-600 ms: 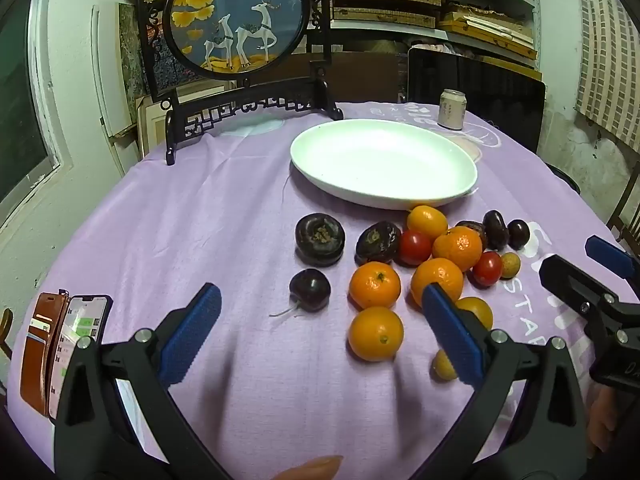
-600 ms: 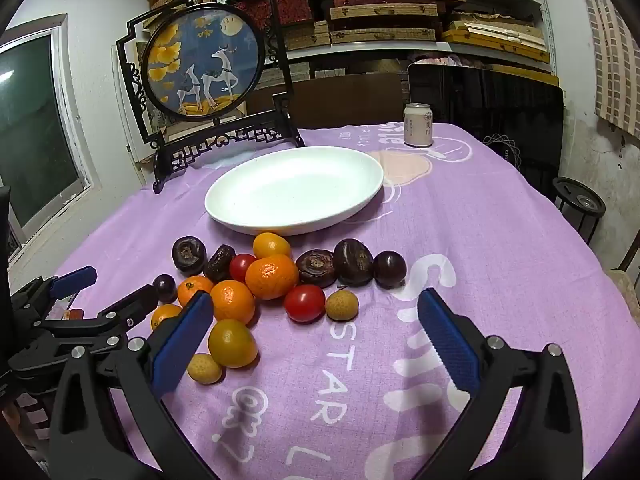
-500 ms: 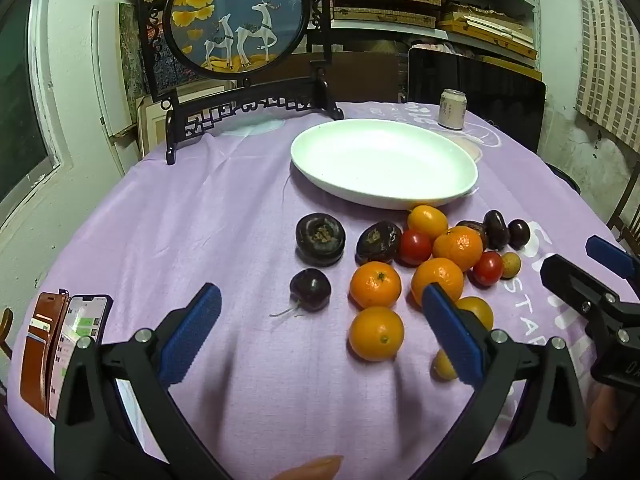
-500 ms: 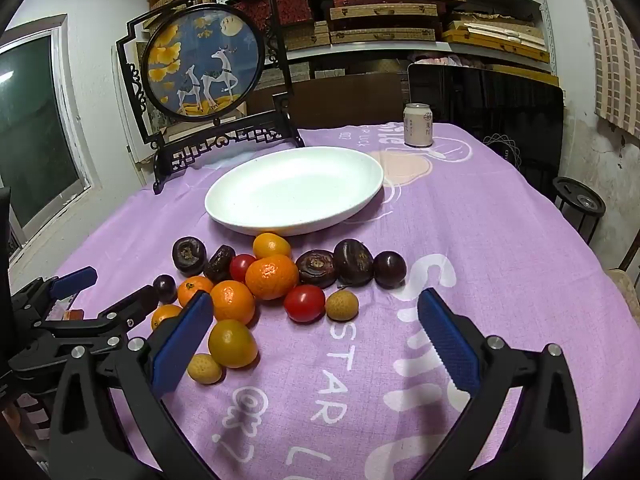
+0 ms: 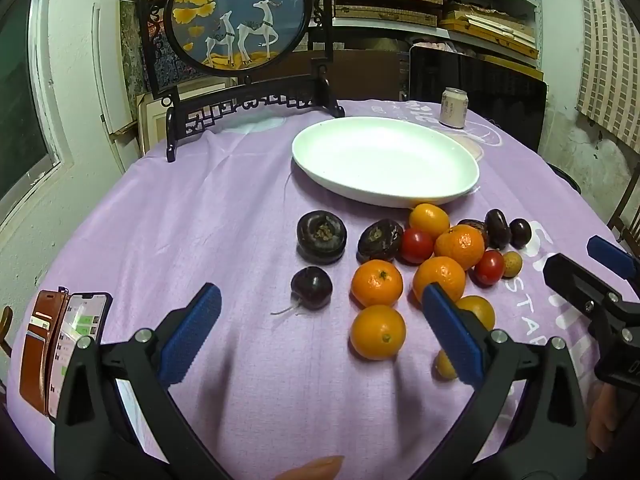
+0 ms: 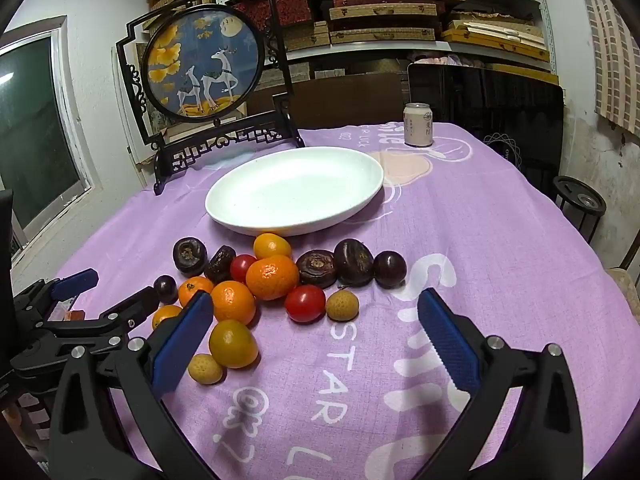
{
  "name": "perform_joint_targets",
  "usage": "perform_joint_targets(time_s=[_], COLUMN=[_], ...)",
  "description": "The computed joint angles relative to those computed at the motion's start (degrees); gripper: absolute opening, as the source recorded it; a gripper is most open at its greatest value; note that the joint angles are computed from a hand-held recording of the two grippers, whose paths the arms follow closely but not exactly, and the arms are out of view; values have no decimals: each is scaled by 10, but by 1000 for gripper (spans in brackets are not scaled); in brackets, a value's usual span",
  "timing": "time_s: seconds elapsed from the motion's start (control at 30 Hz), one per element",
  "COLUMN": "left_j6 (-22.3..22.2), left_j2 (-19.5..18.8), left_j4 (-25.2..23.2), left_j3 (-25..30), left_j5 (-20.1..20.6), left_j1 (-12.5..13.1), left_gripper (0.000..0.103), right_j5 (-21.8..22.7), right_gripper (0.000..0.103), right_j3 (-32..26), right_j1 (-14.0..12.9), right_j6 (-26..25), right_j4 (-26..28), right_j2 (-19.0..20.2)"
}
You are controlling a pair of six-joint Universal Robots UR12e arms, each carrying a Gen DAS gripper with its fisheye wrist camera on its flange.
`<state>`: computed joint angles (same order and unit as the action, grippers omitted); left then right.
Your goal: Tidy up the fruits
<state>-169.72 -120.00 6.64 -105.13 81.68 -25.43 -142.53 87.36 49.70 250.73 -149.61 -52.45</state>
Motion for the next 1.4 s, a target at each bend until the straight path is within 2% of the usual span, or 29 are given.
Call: perform_joint_targets(time_s=[1.4], left_j6=[1], left_j2=[-5], left_j4=[1], left_j3=[-2], left_j5=[3], left_j1=[-2], left_gripper=[101], right_j5=[-1], right_gripper=[102], right_j3=[2], right_j1=[0], right_j6=[-2], right_j4=[-9], right_j2=[1])
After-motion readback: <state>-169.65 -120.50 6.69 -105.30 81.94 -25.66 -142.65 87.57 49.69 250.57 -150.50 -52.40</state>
